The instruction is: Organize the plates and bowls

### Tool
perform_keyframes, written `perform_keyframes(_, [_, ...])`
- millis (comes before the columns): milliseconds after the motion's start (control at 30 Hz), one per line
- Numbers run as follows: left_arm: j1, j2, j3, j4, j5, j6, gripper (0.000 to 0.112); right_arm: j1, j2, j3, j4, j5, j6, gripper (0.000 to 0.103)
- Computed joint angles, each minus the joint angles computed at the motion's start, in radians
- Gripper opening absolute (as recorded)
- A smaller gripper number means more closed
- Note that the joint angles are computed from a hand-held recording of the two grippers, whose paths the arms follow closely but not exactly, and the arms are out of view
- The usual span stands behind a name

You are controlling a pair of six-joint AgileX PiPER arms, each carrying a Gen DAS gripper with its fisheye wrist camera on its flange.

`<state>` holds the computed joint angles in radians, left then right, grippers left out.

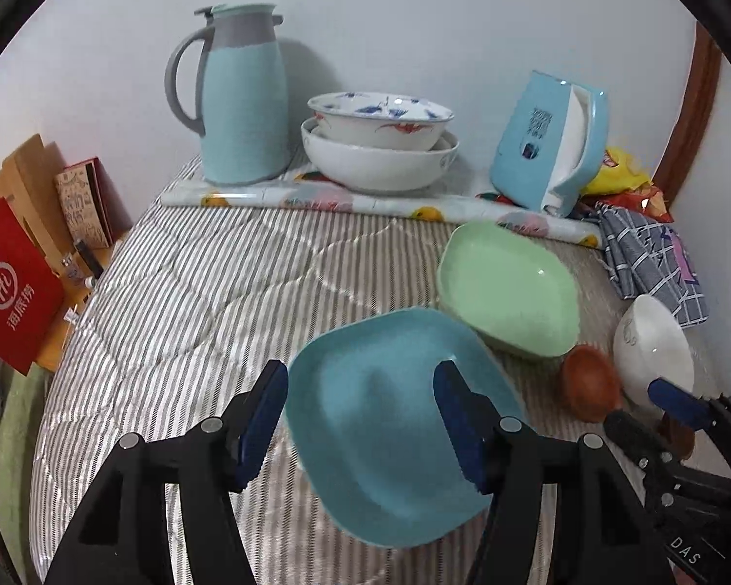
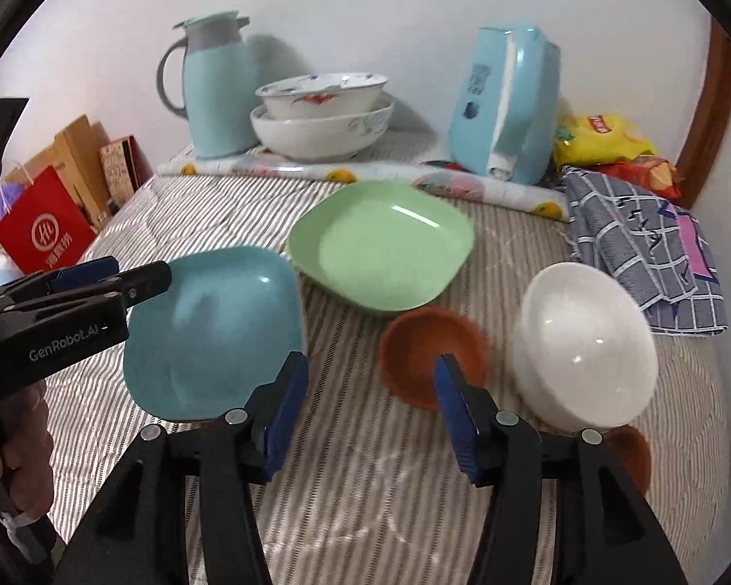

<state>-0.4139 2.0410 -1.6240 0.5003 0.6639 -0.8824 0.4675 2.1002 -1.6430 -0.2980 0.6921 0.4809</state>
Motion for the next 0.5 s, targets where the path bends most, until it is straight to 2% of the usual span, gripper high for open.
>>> perform_keyframes(33, [-0.005,0.001,-0.011,-0.006,-0.004,0.004,0.06,-0.023,-0.001,-0.016,0.052,0.03,-0.05,0.055])
perform_keyframes(100, [-0.021,0.009,-0.042,0.005,0.011,-0.009,0.06,-0.033,-0.004,-0.019,0.066,0.036,-0.06,0.055])
perform_keyframes(233, [-0.048,0.026,-0.097,0.041,0.042,-0.04,0.06,-0.064,-0.048,0.011,0.032,0.011,-0.02,0.055])
perform_keyframes(333, [-0.059,0.055,-0.167,0.047,0.09,-0.049,0.06,-0.094,-0.055,-0.013,0.075,0.02,-0.086,0.056])
perform_keyframes(433, [-0.056,0.1,-0.266,-0.008,0.158,0.015,0.06,-0.099,-0.049,-0.052,0.033,0.046,-0.07,0.056])
perform_keyframes(500, [-0.046,0.132,-0.326,-0.064,0.183,0.071,0.06,-0.107,-0.029,-0.1,0.029,0.077,-0.082,0.066])
